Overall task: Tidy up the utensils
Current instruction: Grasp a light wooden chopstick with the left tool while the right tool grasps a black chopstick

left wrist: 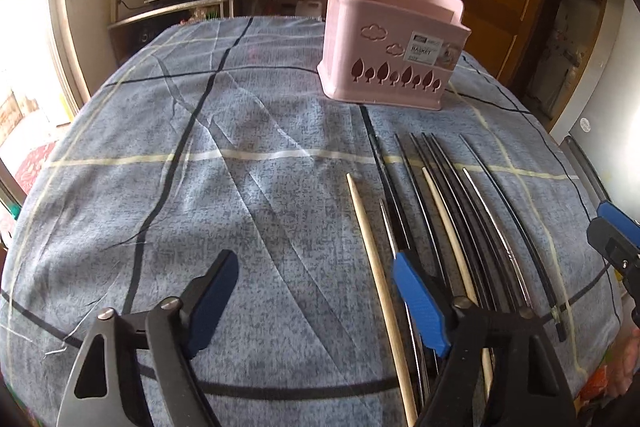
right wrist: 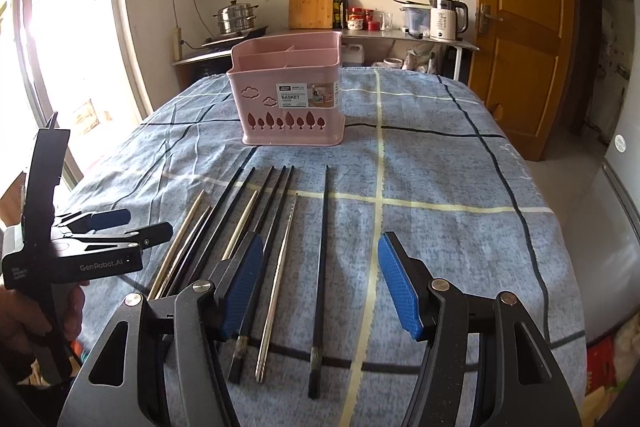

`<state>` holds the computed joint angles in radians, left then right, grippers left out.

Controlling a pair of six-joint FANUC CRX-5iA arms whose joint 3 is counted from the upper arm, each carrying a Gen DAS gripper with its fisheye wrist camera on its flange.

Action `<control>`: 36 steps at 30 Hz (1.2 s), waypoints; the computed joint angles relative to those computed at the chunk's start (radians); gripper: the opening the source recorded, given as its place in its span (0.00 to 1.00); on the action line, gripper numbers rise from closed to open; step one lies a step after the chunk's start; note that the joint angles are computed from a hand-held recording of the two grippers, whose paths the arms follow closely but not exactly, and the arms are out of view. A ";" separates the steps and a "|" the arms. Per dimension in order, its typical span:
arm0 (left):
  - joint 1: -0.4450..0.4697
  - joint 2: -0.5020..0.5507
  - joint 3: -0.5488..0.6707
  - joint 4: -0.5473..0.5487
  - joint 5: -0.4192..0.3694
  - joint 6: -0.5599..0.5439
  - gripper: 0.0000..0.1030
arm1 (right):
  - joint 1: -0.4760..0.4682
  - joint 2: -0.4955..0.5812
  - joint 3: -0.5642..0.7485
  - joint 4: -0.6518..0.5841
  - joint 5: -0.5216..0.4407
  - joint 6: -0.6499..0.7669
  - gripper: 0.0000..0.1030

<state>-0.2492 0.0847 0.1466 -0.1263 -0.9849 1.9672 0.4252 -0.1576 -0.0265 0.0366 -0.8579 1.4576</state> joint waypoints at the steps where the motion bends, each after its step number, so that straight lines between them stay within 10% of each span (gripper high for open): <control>1: 0.006 0.009 0.003 0.016 -0.002 -0.008 0.68 | 0.001 0.017 0.016 -0.007 -0.009 0.010 0.51; 13: 0.029 0.067 0.055 0.062 -0.014 -0.049 0.52 | 0.000 0.178 0.183 -0.112 -0.139 0.084 0.19; 36: -0.010 0.155 0.180 -0.004 -0.080 -0.132 0.31 | -0.045 0.388 0.388 -0.082 -0.249 0.081 0.18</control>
